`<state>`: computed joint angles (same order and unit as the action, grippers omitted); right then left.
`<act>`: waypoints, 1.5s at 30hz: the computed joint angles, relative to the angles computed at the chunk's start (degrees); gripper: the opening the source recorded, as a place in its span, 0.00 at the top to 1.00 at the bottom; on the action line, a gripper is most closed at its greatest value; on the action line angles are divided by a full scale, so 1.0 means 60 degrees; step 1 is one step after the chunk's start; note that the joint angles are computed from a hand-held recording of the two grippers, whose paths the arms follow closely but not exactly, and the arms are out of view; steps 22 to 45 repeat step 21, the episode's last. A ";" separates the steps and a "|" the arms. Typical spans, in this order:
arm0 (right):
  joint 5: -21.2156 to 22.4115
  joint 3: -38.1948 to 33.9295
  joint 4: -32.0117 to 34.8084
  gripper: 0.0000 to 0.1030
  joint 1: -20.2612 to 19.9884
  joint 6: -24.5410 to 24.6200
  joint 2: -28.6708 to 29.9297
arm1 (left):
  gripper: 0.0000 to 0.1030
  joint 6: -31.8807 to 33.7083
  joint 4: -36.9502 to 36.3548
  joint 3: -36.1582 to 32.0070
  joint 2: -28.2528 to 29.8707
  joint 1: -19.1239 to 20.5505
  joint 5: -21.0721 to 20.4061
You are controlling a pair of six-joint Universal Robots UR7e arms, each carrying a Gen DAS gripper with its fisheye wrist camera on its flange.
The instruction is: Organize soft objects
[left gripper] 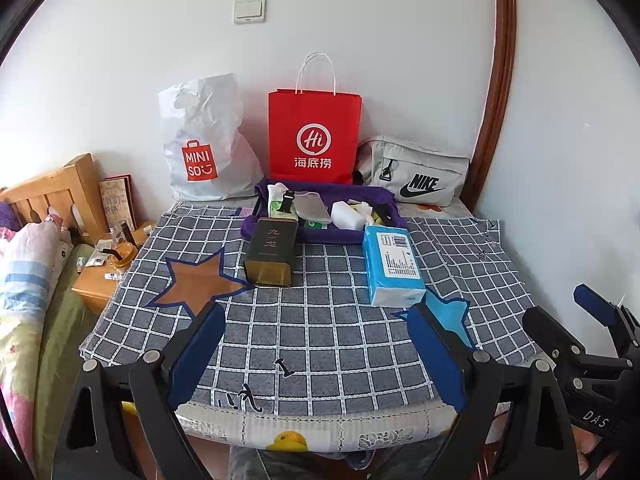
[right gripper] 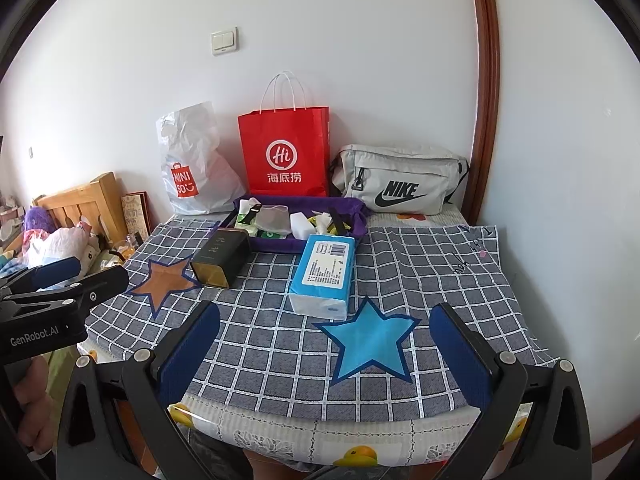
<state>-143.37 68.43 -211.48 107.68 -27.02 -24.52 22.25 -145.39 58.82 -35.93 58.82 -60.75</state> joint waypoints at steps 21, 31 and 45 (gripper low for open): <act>-0.0038 -0.0117 -0.0030 0.00 0.0065 -0.0078 0.0066 | 0.10 0.0089 -0.0015 -0.0064 0.0033 0.0049 -0.0063; -0.0038 -0.0117 -0.0030 0.00 0.0065 -0.0078 0.0066 | 0.10 0.0089 -0.0015 -0.0064 0.0033 0.0049 -0.0063; -0.0038 -0.0117 -0.0030 0.00 0.0065 -0.0078 0.0066 | 0.10 0.0089 -0.0015 -0.0064 0.0033 0.0049 -0.0063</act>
